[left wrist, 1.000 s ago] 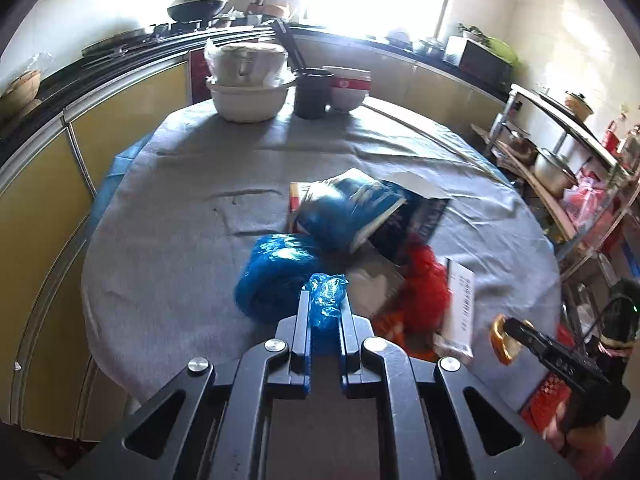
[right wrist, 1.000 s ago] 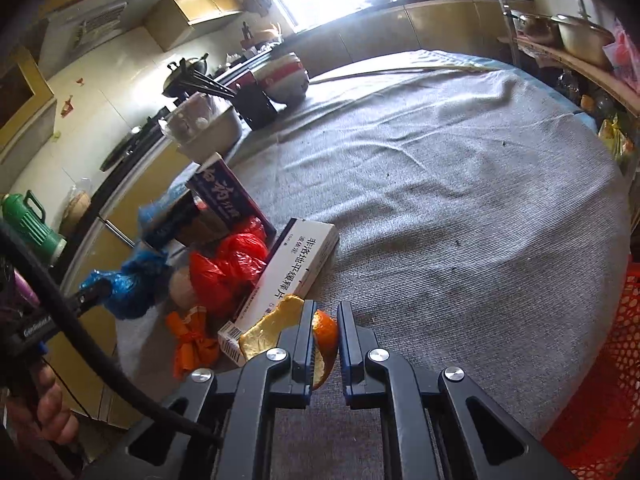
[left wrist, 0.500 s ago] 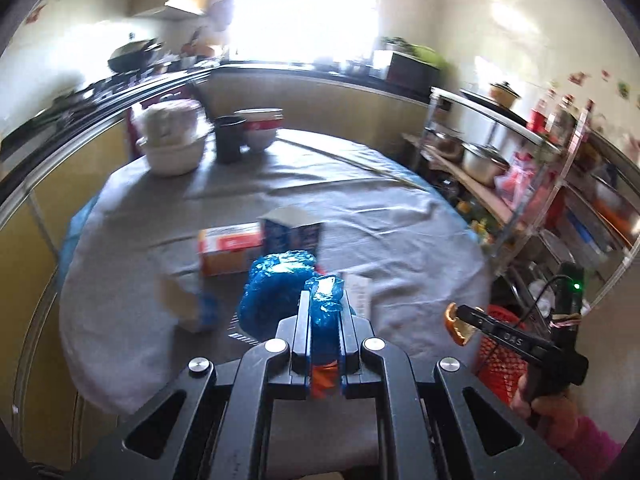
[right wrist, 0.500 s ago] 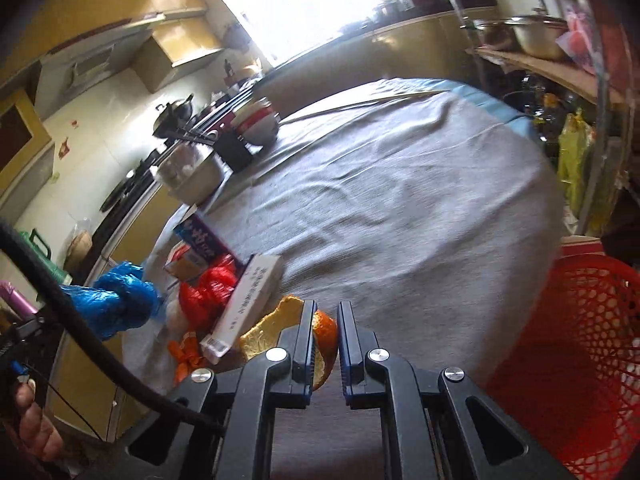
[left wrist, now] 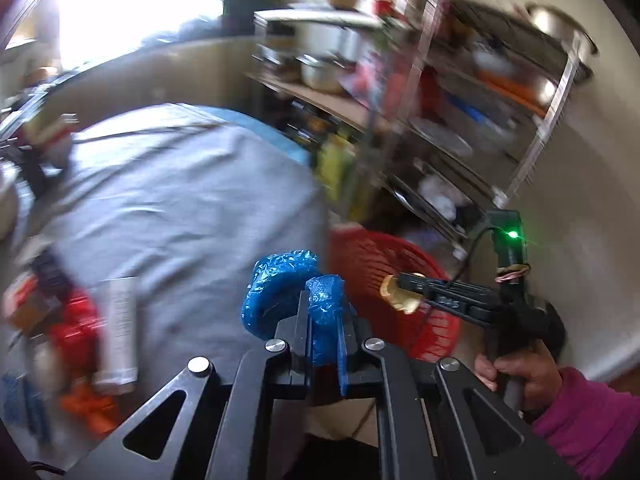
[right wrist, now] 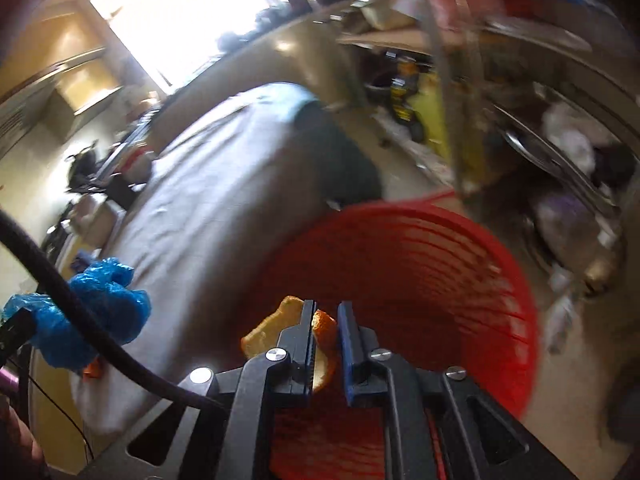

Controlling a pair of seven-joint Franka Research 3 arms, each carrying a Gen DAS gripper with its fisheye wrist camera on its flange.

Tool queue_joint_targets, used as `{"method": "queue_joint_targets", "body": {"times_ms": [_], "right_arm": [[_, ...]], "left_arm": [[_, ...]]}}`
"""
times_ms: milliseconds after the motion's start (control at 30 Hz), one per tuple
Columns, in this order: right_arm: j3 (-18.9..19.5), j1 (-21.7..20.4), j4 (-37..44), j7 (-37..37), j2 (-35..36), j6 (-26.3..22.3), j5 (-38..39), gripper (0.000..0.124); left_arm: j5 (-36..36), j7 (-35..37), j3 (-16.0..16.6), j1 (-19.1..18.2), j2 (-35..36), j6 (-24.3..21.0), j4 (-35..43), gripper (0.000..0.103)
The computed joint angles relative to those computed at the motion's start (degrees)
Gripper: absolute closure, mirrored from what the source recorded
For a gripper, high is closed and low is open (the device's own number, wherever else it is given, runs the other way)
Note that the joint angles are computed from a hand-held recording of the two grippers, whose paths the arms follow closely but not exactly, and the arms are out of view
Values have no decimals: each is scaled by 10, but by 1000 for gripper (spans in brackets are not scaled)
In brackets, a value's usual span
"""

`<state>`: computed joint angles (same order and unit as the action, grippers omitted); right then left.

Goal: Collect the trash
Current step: 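Drop the blue bag and orange peel into the red basket with both tools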

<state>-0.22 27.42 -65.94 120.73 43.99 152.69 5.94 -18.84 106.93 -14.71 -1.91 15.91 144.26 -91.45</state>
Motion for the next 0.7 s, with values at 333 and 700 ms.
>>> {"method": "queue_joint_targets", "body": {"times_ms": [333, 700], "right_arm": [[28, -50, -137, -27, -76, 30, 67, 84], [7, -22, -132, -6, -74, 87, 51, 46]], "left_arm": [[66, -29, -11, -49, 106, -83, 125, 44], [271, -208, 71, -77, 23, -16, 13, 42]]}}
